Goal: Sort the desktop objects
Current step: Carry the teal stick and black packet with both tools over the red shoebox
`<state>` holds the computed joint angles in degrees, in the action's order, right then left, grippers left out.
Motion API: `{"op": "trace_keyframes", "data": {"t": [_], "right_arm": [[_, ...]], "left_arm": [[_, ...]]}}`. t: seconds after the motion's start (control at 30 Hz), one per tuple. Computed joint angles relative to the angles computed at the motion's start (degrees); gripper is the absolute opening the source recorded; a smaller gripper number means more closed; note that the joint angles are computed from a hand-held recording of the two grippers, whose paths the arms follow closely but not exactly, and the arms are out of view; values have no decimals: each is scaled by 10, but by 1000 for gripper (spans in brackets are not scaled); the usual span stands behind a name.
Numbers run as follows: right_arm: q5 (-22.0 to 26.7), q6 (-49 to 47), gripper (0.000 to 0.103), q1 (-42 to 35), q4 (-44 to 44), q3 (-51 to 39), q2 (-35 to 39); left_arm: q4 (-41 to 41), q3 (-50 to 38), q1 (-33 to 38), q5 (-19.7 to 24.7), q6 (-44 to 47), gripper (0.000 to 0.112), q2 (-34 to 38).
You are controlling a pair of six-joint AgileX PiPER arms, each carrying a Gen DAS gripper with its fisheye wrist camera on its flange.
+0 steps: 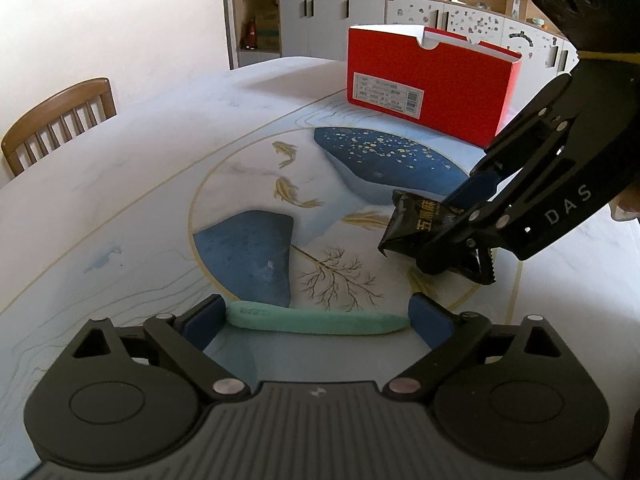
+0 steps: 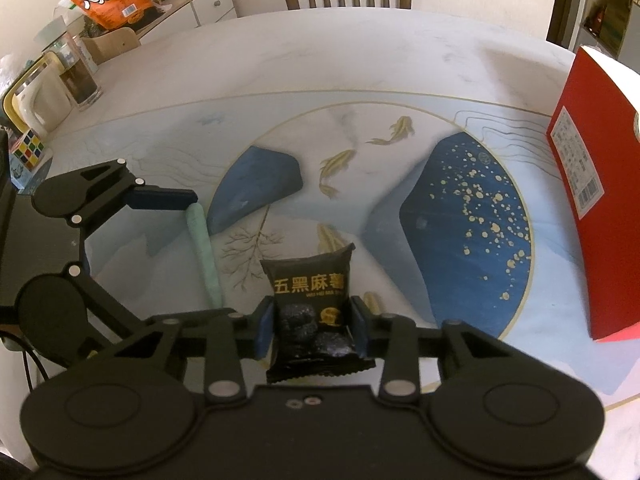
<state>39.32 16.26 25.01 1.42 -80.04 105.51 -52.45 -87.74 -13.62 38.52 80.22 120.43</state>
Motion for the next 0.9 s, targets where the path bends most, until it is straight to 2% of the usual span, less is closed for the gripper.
{"op": "trace_keyframes", "data": {"t": [0.9], "right_arm": [[-14,-62,33,-36,36,44,-53]], "left_arm": [[52,11,-32,-25,-134,98,-56]]}}
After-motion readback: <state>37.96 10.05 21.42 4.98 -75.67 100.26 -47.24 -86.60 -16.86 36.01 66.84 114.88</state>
